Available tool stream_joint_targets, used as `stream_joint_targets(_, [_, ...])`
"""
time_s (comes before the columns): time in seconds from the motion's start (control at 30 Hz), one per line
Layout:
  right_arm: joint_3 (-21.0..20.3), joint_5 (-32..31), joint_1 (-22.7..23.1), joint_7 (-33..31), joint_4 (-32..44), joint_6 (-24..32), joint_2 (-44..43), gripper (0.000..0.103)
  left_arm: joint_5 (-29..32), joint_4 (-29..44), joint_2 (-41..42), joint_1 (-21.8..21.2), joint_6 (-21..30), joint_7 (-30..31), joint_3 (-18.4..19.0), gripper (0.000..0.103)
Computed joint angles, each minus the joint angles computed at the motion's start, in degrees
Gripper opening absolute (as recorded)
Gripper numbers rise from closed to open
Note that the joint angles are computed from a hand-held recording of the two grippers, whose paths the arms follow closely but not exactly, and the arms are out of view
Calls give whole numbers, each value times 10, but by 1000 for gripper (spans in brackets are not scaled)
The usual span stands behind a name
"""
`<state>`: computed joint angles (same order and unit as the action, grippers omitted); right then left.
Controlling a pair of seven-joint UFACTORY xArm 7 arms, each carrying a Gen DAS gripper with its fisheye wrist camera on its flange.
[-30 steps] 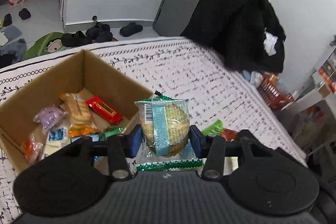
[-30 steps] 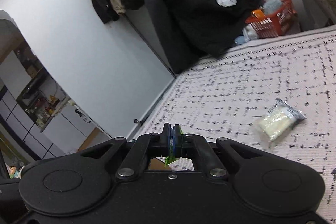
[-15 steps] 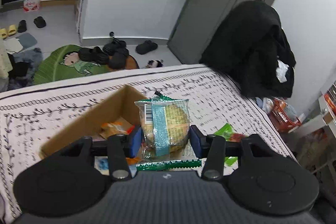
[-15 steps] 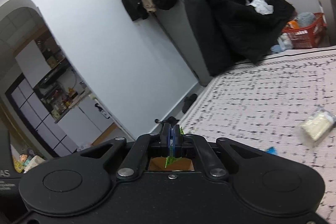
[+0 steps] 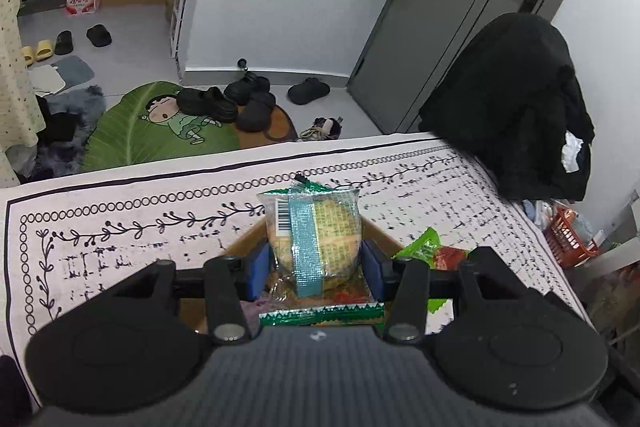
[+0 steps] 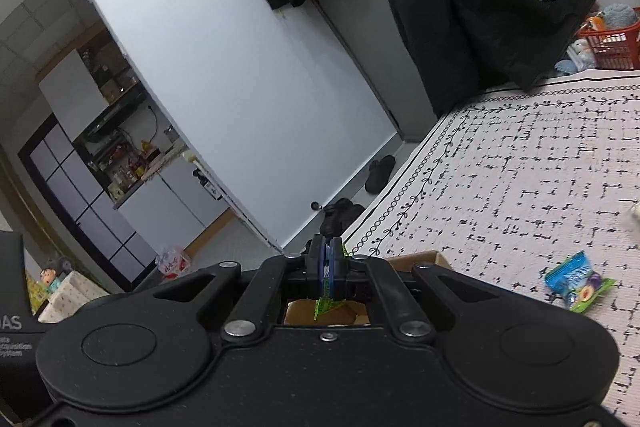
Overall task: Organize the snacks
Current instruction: 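Carry the biscuit packet to the box with the left tool while the right tool carries the green packet, then open both tools over the box to drop the biscuit and green packets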
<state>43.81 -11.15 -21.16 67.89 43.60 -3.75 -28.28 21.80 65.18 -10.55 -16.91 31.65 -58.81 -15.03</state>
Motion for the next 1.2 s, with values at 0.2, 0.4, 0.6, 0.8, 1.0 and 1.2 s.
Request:
stream_joint_targets(0.2, [-1,-3,9,-13,10,-6,33,4,-16,6,18,0,3,21,11,47])
stream_joint_targets(0.4, [-26,-6,33,-9,5,14,33,7,-21,18,37,-6,3,33,18,47])
stream_joint_targets(0.6, [-50,-14,60,10,-3,35,21,26,-23,24,46,-11,7,38,23,48])
stream_joint_targets(0.8, [-71,-30,79,36,1,89,0,48,-24,32,47,-18,24,49,23,51])
stream_joint_targets(1.0, [-98,-62,98,61,-6,116,-21,57,-24,42,43,-24,42,56,20,58])
stream_joint_targets(1.2, [-119,-80,115,75,-8,170,-44,84,-6,53,33,-29,73,48,10,74])
